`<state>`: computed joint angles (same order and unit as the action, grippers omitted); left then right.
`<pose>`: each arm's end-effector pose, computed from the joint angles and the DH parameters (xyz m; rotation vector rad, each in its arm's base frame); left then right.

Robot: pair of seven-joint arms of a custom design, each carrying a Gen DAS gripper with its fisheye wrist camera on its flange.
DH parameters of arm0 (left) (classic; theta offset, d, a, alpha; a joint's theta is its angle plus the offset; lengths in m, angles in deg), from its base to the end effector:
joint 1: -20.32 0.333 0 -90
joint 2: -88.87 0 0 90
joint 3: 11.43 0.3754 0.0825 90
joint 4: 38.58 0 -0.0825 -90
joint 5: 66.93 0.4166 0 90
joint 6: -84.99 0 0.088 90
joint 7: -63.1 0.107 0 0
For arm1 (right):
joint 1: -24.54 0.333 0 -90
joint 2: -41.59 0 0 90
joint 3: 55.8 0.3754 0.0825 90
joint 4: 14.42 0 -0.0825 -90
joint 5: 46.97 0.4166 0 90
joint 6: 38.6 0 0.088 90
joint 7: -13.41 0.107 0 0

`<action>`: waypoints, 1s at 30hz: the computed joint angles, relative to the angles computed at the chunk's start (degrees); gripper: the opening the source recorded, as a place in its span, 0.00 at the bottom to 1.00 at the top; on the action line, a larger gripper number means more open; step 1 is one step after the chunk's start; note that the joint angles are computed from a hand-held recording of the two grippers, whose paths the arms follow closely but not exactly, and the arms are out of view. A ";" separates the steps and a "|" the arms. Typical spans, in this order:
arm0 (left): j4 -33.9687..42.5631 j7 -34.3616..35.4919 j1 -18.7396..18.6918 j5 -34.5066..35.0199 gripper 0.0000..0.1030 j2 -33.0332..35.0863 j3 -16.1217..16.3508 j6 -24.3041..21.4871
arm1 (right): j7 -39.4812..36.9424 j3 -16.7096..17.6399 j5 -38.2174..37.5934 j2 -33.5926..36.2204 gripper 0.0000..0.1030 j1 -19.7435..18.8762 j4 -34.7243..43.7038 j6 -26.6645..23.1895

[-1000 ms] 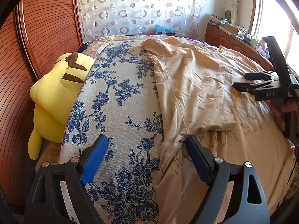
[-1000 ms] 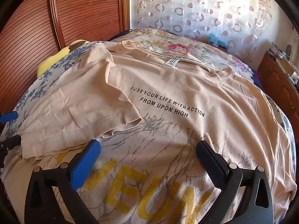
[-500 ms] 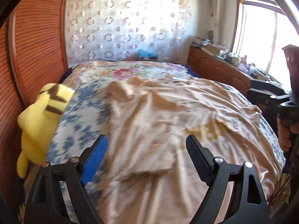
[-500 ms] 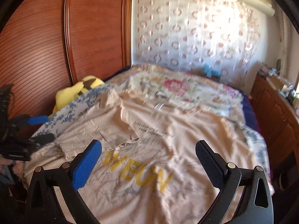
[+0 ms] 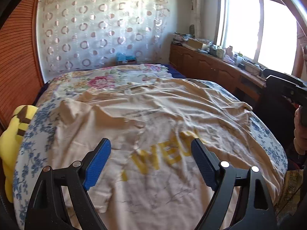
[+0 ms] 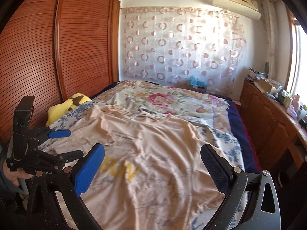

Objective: Fold small clothes

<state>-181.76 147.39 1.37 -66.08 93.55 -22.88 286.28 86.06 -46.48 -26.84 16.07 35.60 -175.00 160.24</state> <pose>0.4678 -0.2749 0.3994 -1.3398 2.1084 -1.1312 0.3830 0.1046 0.4977 -1.7370 1.3029 -0.9081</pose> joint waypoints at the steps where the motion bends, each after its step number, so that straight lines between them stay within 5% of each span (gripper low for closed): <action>1: 0.70 -0.47 0.05 0.88 0.83 0.36 -0.37 -0.78 | -0.04 0.19 0.17 0.22 0.97 -0.48 -0.02 0.24; 12: 4.02 1.08 -5.35 1.08 0.83 2.27 2.52 -7.97 | -3.94 -3.63 1.14 2.22 0.87 -8.78 -1.21 -2.02; 16: 5.20 2.93 -13.15 -1.25 0.83 3.27 9.76 -11.59 | -5.14 -3.77 1.51 4.69 0.74 -13.93 0.70 -7.51; 19: 6.38 1.90 -19.81 0.08 0.83 4.33 16.61 -14.55 | -5.16 -8.73 -0.07 6.55 0.72 -11.31 1.84 -10.71; 22: 6.89 0.00 -22.17 2.87 0.84 5.03 19.20 -16.06 | -4.35 -11.86 -0.29 7.68 0.69 -9.16 2.83 -12.95; 28: 6.85 -2.93 -19.36 6.82 0.85 4.73 17.03 -16.43 | -7.21 -23.27 2.49 8.15 0.58 -0.62 5.30 -17.44; 30: 7.15 -2.63 -15.17 7.25 0.90 4.94 12.72 -16.79 | -11.21 -29.84 6.45 7.26 0.53 5.46 6.23 -18.92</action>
